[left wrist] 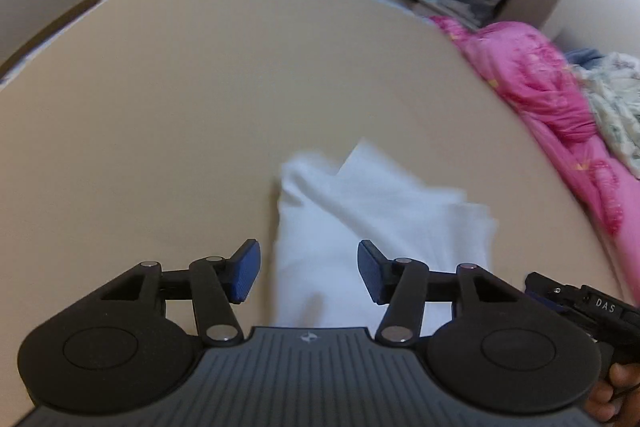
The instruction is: Fold small clothes
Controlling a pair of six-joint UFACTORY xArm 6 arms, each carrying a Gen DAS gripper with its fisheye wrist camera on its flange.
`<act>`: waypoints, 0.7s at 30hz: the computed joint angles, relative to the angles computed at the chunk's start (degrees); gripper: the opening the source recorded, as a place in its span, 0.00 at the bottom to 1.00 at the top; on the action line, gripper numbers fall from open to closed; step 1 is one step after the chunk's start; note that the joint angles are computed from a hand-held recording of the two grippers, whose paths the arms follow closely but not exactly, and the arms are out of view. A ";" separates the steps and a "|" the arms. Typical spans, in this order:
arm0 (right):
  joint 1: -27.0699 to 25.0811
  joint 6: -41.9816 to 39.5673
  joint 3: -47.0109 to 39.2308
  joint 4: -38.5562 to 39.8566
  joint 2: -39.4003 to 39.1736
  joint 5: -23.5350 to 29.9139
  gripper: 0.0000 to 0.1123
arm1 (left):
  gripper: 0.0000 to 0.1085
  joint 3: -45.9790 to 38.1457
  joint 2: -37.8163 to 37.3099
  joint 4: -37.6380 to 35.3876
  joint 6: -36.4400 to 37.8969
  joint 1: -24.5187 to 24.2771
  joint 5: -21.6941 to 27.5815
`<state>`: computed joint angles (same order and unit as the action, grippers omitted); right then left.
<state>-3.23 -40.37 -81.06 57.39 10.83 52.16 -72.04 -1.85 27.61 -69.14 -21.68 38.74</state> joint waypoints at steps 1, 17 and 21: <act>0.10 1.74 -0.15 -1.66 0.23 -0.88 0.39 | 0.54 0.54 -0.95 -1.38 1.52 -0.16 -0.19; -1.23 -0.07 2.07 -3.13 -2.29 6.73 0.10 | 0.53 6.95 -2.58 -17.62 11.53 -4.20 5.21; 0.22 5.41 0.50 -12.77 0.29 7.15 0.14 | 0.54 5.39 -0.96 -19.05 14.40 -4.47 11.16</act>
